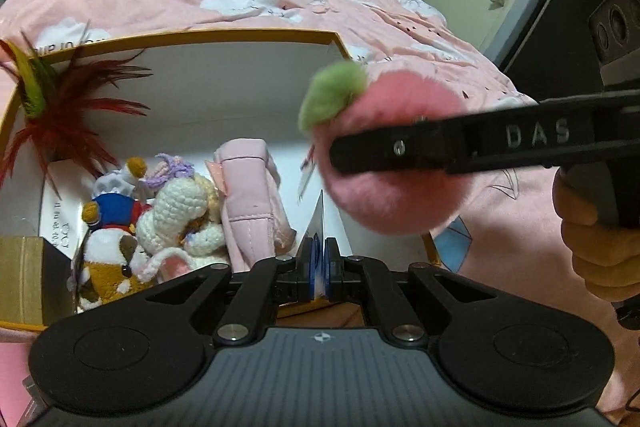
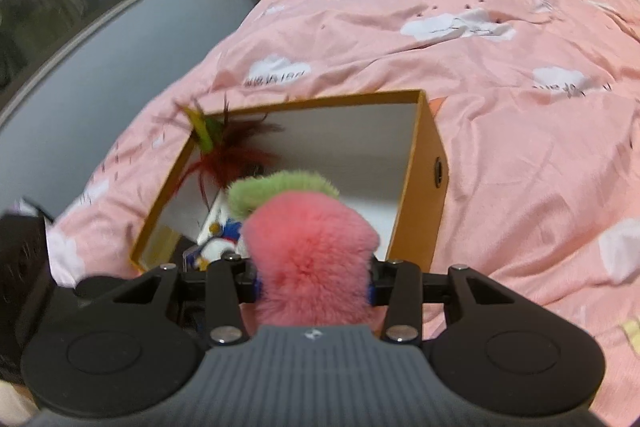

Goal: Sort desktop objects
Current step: 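Lower the pink pompom into the box and open the right gripper while the left carries the packet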

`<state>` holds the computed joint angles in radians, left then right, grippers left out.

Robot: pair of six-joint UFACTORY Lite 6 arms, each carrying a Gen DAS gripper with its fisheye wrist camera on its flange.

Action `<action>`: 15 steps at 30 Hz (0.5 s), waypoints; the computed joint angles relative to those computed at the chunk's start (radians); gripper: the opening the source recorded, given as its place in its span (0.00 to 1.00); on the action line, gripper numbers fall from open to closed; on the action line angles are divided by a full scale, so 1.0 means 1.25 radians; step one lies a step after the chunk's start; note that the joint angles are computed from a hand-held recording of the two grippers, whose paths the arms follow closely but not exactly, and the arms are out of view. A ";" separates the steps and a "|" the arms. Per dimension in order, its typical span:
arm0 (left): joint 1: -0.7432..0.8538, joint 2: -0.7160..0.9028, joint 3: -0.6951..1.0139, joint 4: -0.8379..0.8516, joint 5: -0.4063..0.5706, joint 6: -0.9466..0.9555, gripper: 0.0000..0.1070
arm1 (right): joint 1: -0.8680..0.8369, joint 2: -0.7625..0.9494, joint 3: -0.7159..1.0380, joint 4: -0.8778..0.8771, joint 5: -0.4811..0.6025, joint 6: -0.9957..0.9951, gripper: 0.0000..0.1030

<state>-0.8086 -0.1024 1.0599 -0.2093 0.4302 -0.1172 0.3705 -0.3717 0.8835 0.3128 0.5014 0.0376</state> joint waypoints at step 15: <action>-0.046 -0.026 -0.006 0.176 -0.020 -0.162 0.01 | 0.023 0.049 0.042 -0.056 0.085 -0.074 0.49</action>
